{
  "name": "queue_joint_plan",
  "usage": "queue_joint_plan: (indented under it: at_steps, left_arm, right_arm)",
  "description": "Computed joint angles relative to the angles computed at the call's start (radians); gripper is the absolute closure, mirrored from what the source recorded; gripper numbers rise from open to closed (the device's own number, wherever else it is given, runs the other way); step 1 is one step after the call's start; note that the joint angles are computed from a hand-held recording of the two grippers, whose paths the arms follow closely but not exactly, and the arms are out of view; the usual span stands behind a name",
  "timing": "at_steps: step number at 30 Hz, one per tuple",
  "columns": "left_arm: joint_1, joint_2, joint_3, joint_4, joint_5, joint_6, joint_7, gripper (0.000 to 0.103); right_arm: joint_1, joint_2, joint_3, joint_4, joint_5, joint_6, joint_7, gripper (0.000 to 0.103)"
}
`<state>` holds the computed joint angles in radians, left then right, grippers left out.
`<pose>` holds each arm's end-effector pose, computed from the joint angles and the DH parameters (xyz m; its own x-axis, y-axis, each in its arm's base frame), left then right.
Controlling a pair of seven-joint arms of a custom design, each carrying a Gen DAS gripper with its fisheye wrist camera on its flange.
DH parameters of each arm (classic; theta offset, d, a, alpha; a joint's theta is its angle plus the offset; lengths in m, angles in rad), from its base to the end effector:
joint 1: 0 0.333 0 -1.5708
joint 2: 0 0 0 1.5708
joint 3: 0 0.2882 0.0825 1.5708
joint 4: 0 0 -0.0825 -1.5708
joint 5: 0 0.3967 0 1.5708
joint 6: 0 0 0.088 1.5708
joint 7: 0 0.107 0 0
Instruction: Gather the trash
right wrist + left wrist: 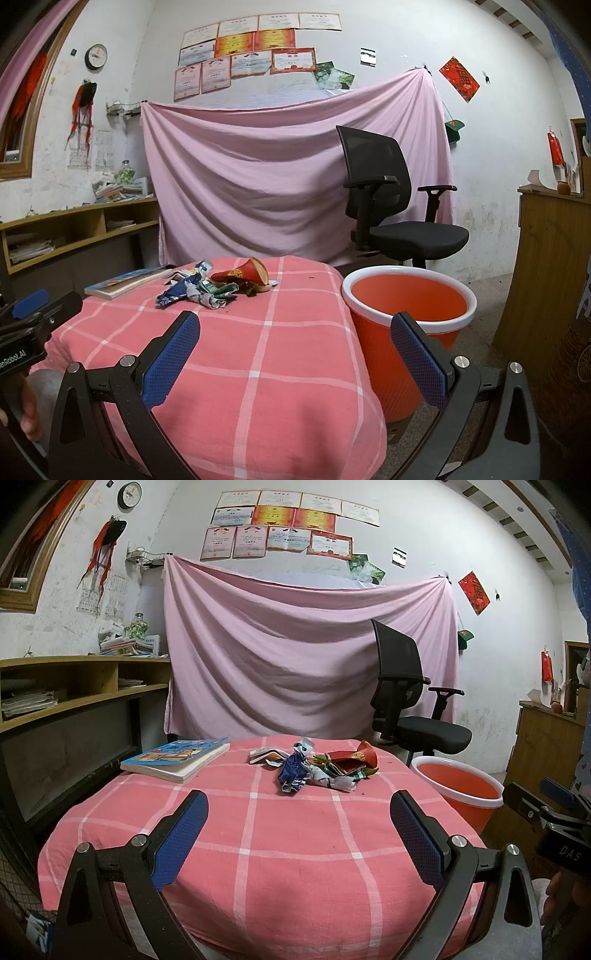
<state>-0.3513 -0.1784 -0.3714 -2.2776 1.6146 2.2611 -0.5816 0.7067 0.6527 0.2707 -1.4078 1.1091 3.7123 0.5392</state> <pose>0.4153 -0.3354 0.4301 0.2505 -0.9645 0.0832 -0.2210 -0.1406 -0.9651 0.5247 0.4718 0.4216 0.4136 -0.9087 -0.0555 -0.2452 -0.0525 -0.9681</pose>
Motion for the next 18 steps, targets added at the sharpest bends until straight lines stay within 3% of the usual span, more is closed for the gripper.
queue_joint_plan:
  at_steps: [18]
  left_arm:
    - [-0.006,0.004,-0.003,0.007,-0.003,-0.007,0.011,0.007]
  right_arm:
    - [0.002,0.007,0.001,0.01,0.007,0.001,-0.009,0.0]
